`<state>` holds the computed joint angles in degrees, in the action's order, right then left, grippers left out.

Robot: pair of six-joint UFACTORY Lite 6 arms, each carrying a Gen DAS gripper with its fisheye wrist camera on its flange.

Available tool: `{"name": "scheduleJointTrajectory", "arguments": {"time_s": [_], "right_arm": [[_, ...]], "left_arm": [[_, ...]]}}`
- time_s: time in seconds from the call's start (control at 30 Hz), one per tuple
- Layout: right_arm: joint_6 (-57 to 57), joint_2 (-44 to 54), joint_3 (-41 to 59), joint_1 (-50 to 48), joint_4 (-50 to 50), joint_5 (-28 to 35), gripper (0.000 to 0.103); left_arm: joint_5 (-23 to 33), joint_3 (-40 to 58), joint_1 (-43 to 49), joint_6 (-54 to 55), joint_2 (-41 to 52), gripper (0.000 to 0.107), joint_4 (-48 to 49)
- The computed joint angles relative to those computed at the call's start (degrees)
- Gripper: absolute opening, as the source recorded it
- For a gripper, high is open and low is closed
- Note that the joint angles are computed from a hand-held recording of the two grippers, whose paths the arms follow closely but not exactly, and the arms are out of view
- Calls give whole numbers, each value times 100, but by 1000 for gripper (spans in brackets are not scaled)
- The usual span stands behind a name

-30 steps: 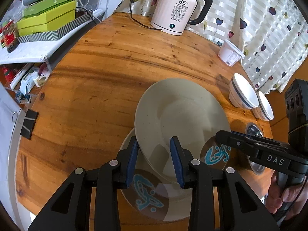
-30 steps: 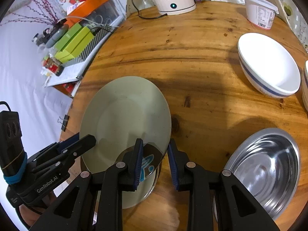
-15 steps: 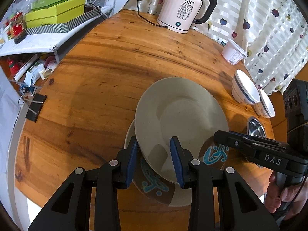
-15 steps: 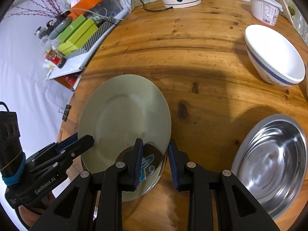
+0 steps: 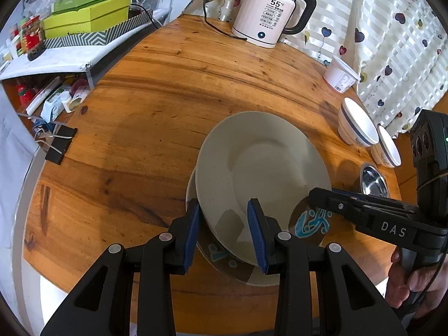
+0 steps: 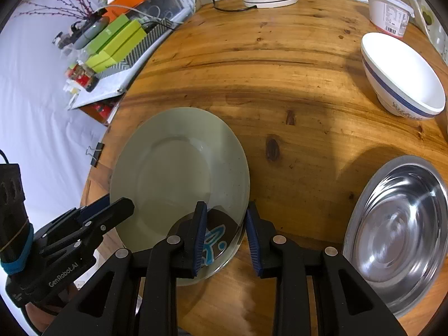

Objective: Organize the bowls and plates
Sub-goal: 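Lower the held plate onto the beige plate stack with both grippers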

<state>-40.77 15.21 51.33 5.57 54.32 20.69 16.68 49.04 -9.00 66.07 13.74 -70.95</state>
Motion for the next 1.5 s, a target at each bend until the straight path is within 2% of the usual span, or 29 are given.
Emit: {"name": "scheduleJointTrajectory", "arguments": {"time_s": [0.67, 0.97, 1.2, 1.5], "right_arm": [[128, -21, -82, 214, -165, -233, 30], [322, -61, -126, 335, -425, -398, 31], [283, -90, -173, 395, -386, -482, 32], [-348, -275, -297, 231, 113, -522, 32]], "left_arm": [[-659, -478, -370, 362, -380, 35, -482], [-849, -622, -413, 909, -469, 36, -1053], [-782, -685, -332, 1475, -483, 36, -1581], [-484, -575, -28, 2023, -319, 36, -2111]]}}
